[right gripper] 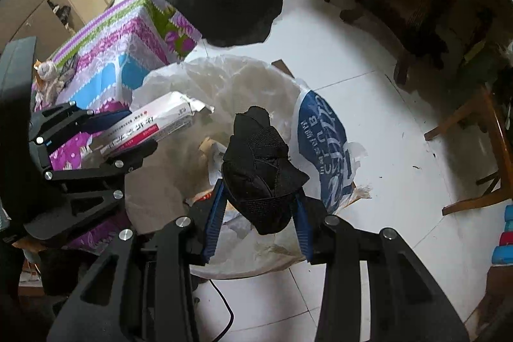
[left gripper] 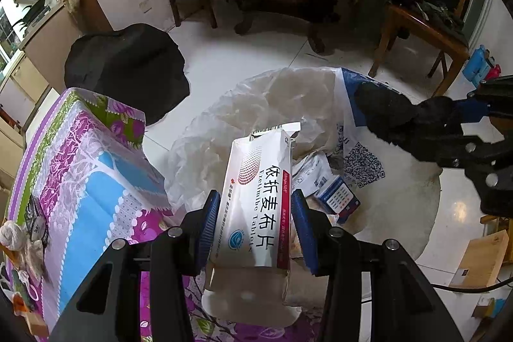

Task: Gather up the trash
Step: 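Open both tools to drop the tablet box and sock into the bag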

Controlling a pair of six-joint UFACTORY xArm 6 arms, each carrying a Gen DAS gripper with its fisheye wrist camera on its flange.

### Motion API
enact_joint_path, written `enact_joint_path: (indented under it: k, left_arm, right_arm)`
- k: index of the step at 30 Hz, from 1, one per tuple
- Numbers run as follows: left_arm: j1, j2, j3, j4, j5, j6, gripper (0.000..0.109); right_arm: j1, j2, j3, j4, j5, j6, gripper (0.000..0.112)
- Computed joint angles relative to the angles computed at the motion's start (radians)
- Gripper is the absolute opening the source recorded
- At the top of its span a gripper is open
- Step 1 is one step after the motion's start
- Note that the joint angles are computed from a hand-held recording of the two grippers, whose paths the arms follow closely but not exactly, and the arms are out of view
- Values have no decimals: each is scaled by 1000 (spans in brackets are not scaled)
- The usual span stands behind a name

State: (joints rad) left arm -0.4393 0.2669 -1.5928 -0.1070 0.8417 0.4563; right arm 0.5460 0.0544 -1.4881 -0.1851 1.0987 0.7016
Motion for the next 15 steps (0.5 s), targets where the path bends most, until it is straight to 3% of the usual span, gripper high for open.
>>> enact_joint_path:
  k: [15]
  left_arm:
    - [7, 25, -25, 1, -4, -1, 50]
  right_arm:
    - [2, 102, -139, -3, 94, -57, 42]
